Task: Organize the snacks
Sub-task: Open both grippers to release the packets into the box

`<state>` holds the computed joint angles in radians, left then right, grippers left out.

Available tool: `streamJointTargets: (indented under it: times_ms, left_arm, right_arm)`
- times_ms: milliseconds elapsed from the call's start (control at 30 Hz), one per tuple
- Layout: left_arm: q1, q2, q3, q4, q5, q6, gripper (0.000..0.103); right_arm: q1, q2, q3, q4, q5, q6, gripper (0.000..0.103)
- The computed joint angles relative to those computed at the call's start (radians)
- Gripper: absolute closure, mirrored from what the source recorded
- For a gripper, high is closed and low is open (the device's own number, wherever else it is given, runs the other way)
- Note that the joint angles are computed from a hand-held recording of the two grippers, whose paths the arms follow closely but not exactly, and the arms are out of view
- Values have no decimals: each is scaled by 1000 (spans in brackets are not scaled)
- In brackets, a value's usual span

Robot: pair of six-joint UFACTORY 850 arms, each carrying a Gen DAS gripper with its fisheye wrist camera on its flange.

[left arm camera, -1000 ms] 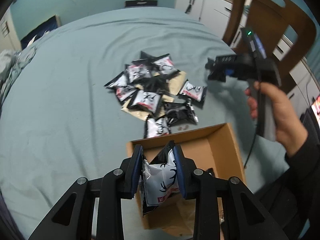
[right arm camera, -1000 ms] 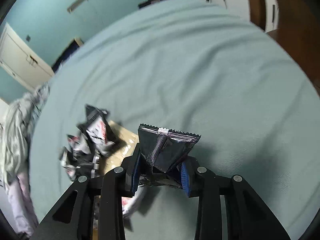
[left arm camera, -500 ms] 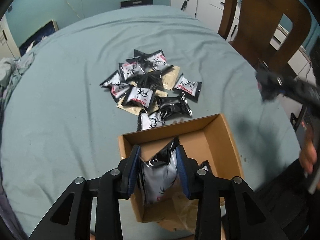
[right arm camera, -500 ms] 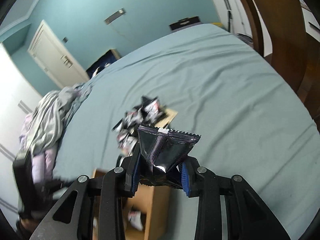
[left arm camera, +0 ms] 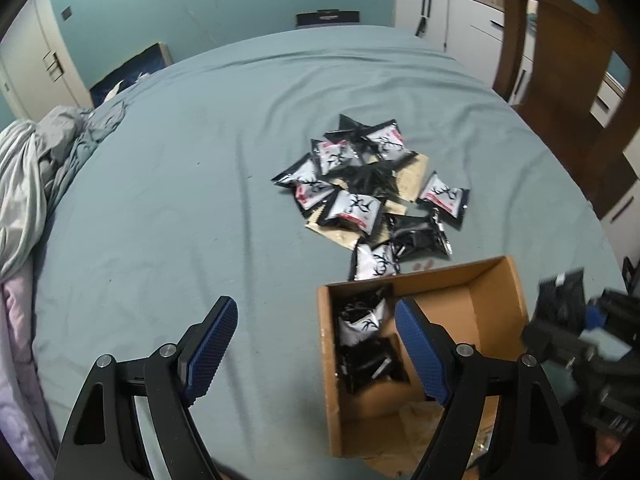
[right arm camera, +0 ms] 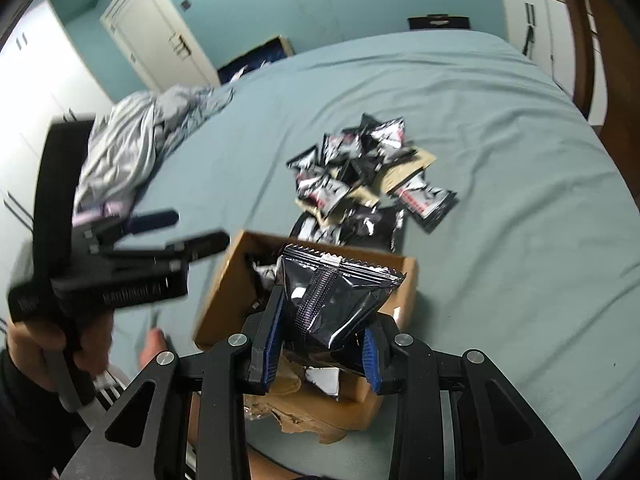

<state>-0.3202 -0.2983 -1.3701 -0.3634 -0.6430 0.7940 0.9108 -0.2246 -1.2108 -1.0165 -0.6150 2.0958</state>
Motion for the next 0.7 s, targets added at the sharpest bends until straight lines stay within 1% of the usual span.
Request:
streamJointTargets:
  times_ms: [167, 233, 300, 333, 367, 400, 433, 467, 533, 567, 600, 700]
  left_arm:
    - [-2, 3, 6, 4, 16, -1, 21]
    - [-6, 5, 9, 13, 21, -4, 21]
    - [-10, 5, 12, 27, 26, -8, 21]
    - [-11, 5, 13, 33, 28, -12, 21]
    - [-12, 5, 13, 38, 29, -16, 21]
    - [-13, 4, 13, 41, 28, -19, 21]
    - [-13, 2, 11, 44, 27, -22, 21]
    - [-13, 1, 10, 47, 25, -27, 21]
    - [-12, 0, 8, 48, 24, -30, 21]
    - [-12, 0, 9, 49, 25, -31, 21]
    - [-13, 1, 10, 51, 26, -33, 21]
    - [-14, 4, 14, 57, 30, -37, 21]
  right_arm:
    - [-19, -34, -36, 48, 40, -94, 71]
    - [-24, -32, -32, 35, 69, -71, 71]
    - [-38, -18, -6, -7, 128, 12, 66]
    - [-39, -21, -2, -20, 136, 47, 53]
    - [-41, -18, 4, -27, 132, 74, 37]
    - [-37, -18, 6, -41, 112, 100, 32]
    - [-35, -18, 9, -59, 97, 119, 29]
    - [-29, -19, 8, -81, 75, 140, 29]
    - [-12, -21, 3, -107, 3, 164, 28]
    - [0, -25, -2, -118, -40, 176, 28]
    - [11, -29, -12, -118, -101, 173, 28]
    - [39, -61, -61, -73, -258, 122, 28]
